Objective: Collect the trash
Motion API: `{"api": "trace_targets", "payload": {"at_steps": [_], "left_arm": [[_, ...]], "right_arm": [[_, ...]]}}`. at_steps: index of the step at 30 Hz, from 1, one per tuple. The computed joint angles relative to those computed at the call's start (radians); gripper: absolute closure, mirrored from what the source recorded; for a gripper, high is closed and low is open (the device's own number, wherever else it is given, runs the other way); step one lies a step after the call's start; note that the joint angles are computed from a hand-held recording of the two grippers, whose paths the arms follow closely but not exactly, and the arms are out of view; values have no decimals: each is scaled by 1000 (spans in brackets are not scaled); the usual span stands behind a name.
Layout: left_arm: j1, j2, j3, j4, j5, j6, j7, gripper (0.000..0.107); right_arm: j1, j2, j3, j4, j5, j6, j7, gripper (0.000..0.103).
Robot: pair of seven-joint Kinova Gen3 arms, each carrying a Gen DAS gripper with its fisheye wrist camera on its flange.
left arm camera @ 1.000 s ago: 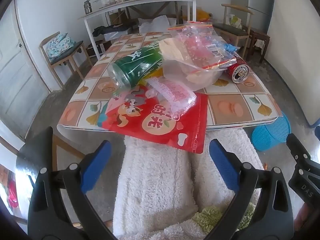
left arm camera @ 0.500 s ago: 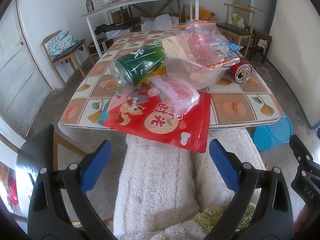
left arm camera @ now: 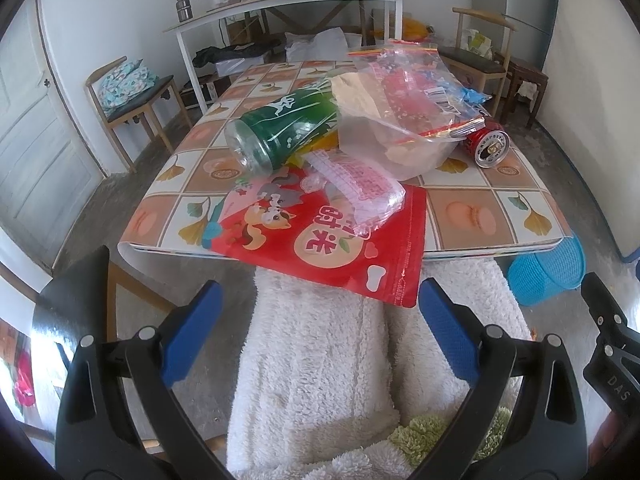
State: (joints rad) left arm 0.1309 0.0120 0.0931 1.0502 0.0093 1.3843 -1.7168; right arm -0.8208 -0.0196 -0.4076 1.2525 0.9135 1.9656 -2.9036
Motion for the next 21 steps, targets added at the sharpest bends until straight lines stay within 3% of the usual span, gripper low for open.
{"api": "trace_targets", "payload": {"at_steps": [21], "left_arm": [[-7,0,-4,2,5,-5,1,13]], "right_arm": [[-5,5,0,-8,6,7,5,6]]}}
